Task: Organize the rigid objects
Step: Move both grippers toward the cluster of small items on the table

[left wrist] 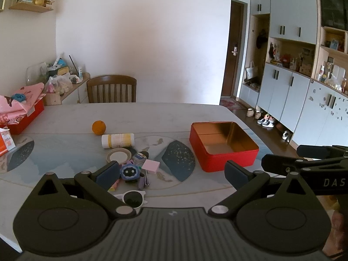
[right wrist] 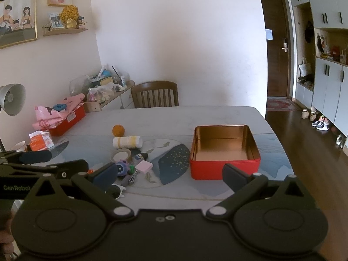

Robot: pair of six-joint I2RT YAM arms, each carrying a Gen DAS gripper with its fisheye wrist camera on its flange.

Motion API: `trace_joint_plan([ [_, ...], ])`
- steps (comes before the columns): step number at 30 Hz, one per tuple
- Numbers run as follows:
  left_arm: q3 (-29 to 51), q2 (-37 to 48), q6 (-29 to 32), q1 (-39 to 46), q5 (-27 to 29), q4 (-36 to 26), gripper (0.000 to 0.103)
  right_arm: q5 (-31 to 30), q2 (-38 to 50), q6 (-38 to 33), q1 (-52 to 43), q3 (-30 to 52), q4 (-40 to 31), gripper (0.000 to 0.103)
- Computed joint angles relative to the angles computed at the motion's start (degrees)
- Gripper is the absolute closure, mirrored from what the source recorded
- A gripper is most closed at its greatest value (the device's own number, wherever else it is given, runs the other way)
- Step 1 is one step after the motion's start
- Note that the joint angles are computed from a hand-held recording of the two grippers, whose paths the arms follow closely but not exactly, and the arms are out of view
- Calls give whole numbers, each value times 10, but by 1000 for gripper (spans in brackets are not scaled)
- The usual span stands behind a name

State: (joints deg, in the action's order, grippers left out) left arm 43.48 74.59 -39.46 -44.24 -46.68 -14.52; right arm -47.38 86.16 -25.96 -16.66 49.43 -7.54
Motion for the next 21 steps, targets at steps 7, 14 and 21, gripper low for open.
trace_joint_plan([
  [7, -1, -1, 1, 1, 1, 1, 0, -1, 4, 3, 3, 4, 1, 0],
  [14, -3, 1, 1, 8, 1, 11, 0, -2, 9, 9, 14, 10, 9, 0],
  [21, -7, -8, -19, 33, 9, -11, 0, 2, 21, -1, 35, 19, 1, 0],
])
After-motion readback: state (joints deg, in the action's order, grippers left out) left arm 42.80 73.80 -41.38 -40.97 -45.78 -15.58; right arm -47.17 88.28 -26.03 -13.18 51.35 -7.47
